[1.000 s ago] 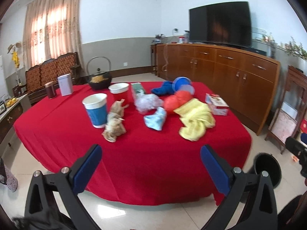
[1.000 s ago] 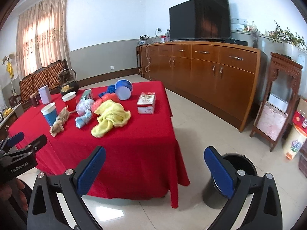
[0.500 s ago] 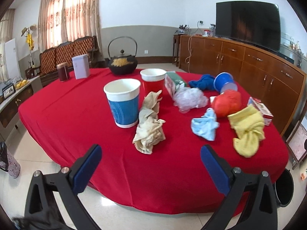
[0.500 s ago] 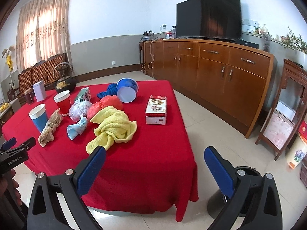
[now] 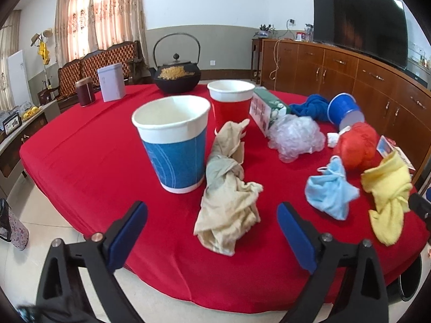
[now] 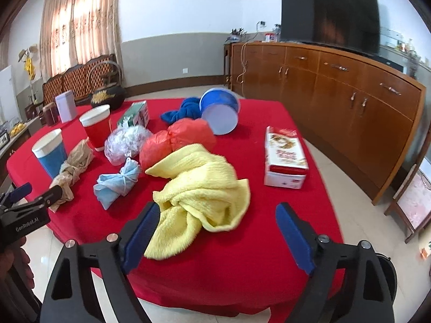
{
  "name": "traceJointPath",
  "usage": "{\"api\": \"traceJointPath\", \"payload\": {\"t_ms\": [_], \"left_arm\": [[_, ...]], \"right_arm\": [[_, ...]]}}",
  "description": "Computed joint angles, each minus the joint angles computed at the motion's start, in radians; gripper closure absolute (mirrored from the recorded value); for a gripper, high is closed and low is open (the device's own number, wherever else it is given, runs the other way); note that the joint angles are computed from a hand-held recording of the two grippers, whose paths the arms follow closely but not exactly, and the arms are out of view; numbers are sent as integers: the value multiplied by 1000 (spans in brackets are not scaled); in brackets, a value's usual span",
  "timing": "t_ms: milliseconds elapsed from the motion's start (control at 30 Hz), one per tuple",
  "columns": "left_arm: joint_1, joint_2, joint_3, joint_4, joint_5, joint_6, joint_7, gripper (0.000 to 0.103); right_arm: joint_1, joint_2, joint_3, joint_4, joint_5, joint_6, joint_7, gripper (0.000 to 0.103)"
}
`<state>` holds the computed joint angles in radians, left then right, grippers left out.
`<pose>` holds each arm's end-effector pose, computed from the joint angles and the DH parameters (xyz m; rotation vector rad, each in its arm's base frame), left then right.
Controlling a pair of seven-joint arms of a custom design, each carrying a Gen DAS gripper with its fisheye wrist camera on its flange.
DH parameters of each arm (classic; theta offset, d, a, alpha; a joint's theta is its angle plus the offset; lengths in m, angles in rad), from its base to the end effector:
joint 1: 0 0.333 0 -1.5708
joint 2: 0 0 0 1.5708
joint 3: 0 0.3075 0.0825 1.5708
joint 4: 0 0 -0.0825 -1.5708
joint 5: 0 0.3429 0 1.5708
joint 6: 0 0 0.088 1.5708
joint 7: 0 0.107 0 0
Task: Collect trash
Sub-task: 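Grasp the beige cloth with the left gripper while the right gripper grasps the yellow towel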
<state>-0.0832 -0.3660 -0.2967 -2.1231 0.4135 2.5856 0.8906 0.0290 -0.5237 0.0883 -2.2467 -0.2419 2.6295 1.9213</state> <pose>0.4178 -0.2013 0.6490 -1.6919 1.6714 -0.8227 0.4036 0.0636 0.6714 -1.6152 1.7316 -0.8729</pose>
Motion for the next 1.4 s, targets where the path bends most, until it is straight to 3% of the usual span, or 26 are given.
{"api": "traceJointPath", "payload": {"t_ms": [200, 300, 433, 467, 567, 667, 1033, 1400], "left_arm": [[-9, 36, 6, 12, -10, 2, 5, 12], [-19, 45, 15, 11, -27, 8, 14, 20], [-30, 48, 25, 8, -53, 21, 37, 47], [-31, 48, 24, 8, -56, 22, 40, 60], [-38, 52, 26, 14, -71, 28, 50, 73], [-42, 44, 26, 9, -84, 43, 56, 78], [-52, 4, -4, 13, -77, 41, 63, 79], [-112, -40, -23, 7, -133, 10, 106, 79]], "right_arm": [[18, 67, -15, 22, 18, -6, -28, 21], [19, 84, -17, 23, 21, -10, -25, 27], [38, 85, -31, 11, 42, 6, -46, 52], [38, 85, -29, 10, 40, 10, -51, 61], [42, 90, -27, 17, 43, 10, -62, 79], [51, 83, -36, 12, 61, 20, -76, 86], [22, 15, -23, -14, 58, 61, -68, 88], [-5, -109, -32, -56, 78, 11, -65, 88]]}}
